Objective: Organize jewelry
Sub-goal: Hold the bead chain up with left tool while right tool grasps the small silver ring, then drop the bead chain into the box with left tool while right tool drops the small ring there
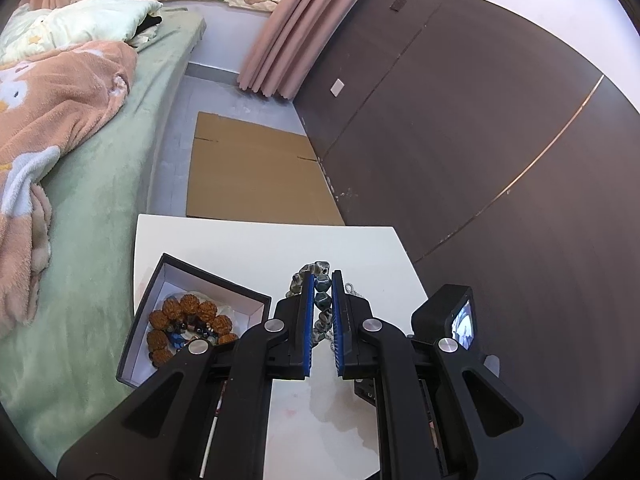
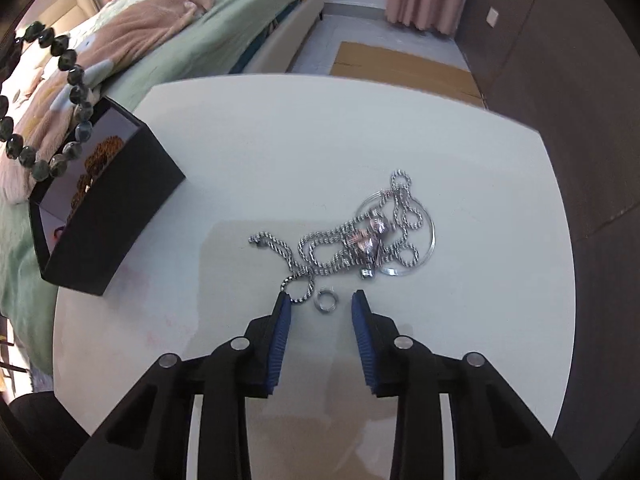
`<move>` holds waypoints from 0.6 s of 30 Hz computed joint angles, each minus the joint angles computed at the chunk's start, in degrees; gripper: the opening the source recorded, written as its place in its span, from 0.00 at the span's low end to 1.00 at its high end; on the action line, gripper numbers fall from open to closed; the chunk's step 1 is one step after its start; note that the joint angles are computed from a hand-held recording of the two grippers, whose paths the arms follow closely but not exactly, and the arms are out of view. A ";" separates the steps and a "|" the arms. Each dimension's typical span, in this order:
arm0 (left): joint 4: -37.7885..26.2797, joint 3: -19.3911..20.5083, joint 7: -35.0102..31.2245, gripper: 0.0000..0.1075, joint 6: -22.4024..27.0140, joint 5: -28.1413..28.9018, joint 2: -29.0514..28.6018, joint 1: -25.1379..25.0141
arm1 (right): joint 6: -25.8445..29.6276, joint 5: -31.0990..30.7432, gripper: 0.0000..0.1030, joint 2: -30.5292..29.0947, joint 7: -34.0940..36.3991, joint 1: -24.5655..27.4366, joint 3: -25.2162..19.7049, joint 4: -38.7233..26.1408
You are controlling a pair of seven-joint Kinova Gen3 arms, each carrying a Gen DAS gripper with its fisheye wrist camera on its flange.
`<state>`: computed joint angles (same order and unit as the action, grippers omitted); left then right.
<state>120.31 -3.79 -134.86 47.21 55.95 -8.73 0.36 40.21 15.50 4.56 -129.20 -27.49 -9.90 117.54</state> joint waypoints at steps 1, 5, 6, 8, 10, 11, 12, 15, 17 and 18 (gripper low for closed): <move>0.09 0.02 0.04 0.08 -0.12 -0.02 -0.04 0.01 | -0.33 -0.53 0.22 -0.07 1.06 0.34 0.06 -0.05; -0.05 0.23 0.59 0.08 -0.47 -0.51 0.17 0.07 | -1.62 -3.23 0.11 -0.41 5.40 1.32 0.10 0.00; -0.09 0.23 0.72 0.08 -0.50 -0.65 0.18 0.08 | -1.49 -3.51 0.11 -0.45 5.51 1.43 0.09 -0.07; -0.08 0.10 0.82 0.08 -0.41 -0.78 0.09 0.03 | -1.48 -5.21 0.11 -0.64 6.92 2.02 0.24 -0.14; 0.00 -0.29 0.61 0.08 -0.18 -0.70 0.00 -0.17 | -1.90 -7.99 0.11 -1.75 9.23 3.17 0.56 0.26; 0.07 -0.49 0.45 0.08 -0.03 -0.67 -0.10 -0.31 | -2.33 -8.76 0.11 -2.22 9.57 3.45 0.55 0.53; 0.12 -0.69 0.39 0.08 0.08 -0.73 -0.29 -0.50 | -2.71 -9.55 0.11 -2.61 9.97 3.35 0.88 0.71; 0.21 -1.43 0.26 0.08 0.55 -1.07 -0.75 -1.17 | -4.71 -15.47 0.11 -5.04 14.69 5.49 1.12 1.46; 0.20 -1.93 0.26 0.08 1.04 -1.42 -0.93 -1.67 | -5.71 -18.95 0.11 -6.39 17.36 6.32 1.39 1.96; 0.15 -2.21 0.40 0.08 1.33 -1.85 -1.03 -2.02 | -6.19 -20.44 0.11 -7.01 18.38 6.59 1.52 2.17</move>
<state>120.46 -6.00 -134.46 48.55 54.11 -9.77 -1.66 34.02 -4.94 -2.45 -110.82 -20.90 -8.39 119.71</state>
